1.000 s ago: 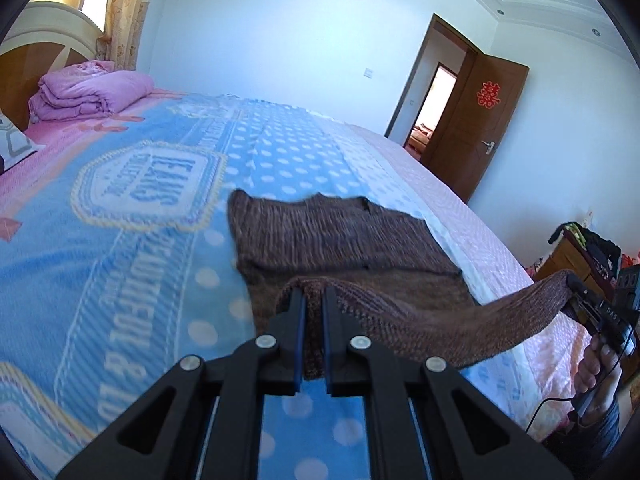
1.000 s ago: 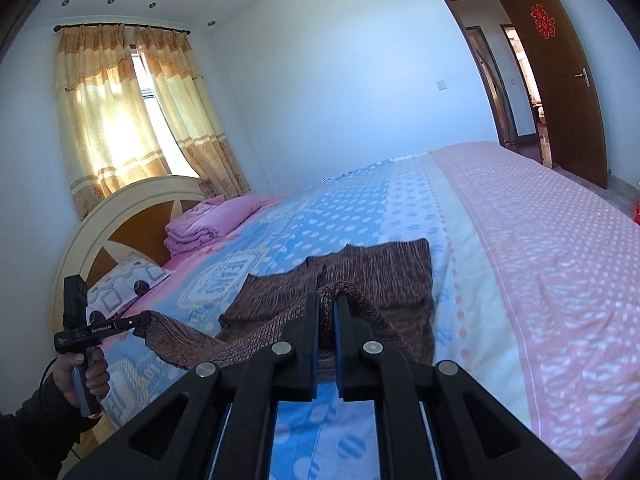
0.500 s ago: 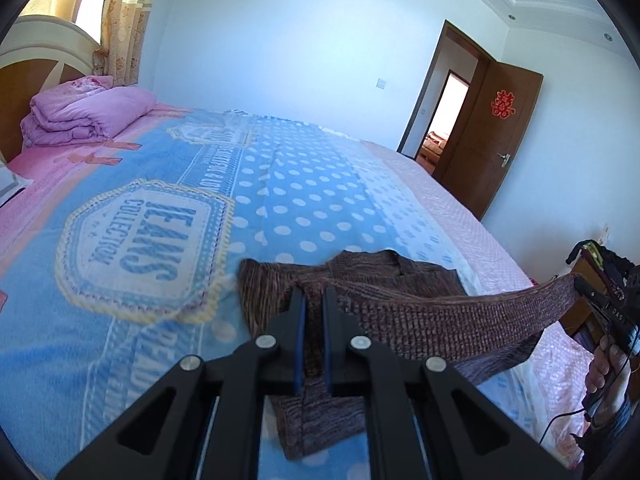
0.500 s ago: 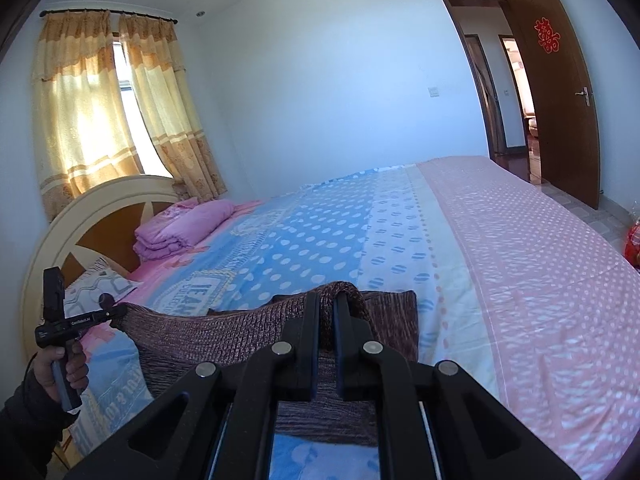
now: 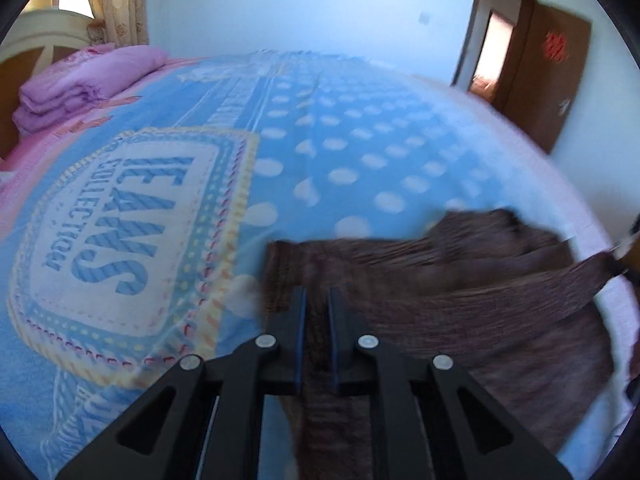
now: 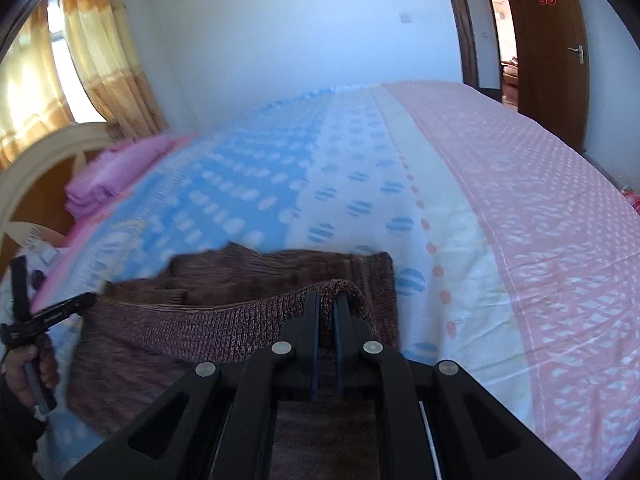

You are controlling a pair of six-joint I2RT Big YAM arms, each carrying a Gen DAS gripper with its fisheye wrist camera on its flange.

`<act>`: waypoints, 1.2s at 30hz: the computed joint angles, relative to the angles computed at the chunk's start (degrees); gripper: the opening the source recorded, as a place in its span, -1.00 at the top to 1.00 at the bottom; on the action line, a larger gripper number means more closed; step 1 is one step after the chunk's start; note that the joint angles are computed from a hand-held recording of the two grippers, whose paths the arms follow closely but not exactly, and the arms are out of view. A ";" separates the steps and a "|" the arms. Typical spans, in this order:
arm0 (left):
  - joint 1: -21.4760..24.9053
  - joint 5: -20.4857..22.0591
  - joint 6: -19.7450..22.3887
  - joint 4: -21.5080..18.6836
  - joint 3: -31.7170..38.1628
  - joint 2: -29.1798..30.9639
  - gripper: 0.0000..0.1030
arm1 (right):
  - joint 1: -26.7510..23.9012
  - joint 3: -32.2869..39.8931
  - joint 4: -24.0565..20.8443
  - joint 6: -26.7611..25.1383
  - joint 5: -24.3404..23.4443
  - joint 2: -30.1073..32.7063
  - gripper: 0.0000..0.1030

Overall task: Fold small clothes
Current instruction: 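Lift the brown sweater hem and fold it toward the collar with both grippers, then open both grippers and release the folded hem onto the sweater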

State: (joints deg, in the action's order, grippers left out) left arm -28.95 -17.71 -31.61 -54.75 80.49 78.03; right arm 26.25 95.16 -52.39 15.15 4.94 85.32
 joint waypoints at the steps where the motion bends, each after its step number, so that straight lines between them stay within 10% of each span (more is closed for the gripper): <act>1: -0.10 -0.86 -0.12 -0.66 0.03 0.35 0.69 | -0.34 0.63 -0.85 -0.26 -0.39 1.18 0.88; 3: -0.27 -0.74 -1.36 -0.10 -1.59 -1.50 0.44 | -0.09 0.31 -1.13 -1.27 2.02 1.44 0.76; 7: -3.17 -5.27 4.63 0.76 -5.46 -6.83 -0.34 | 1.47 -3.40 0.52 -5.43 4.94 -2.19 -0.52; 15: -9.66 -16.95 20.49 -1.78 -5.01 -2.96 -0.75 | 9.12 -0.58 -5.19 -25.23 20.58 2.09 -0.53; 18: -8.59 -20.00 20.32 -4.43 -0.28 0.69 -0.82 | 9.45 3.39 -5.40 -28.85 24.06 5.72 -0.53; 25: -0.72 -20.10 11.92 -9.98 10.01 5.82 -0.82 | 5.85 16.86 -5.21 -22.06 26.34 11.83 -0.53; 36: -0.73 -16.93 5.85 -8.80 -0.91 -2.34 -0.88 | 0.42 2.90 -3.61 -11.08 12.18 1.01 -0.53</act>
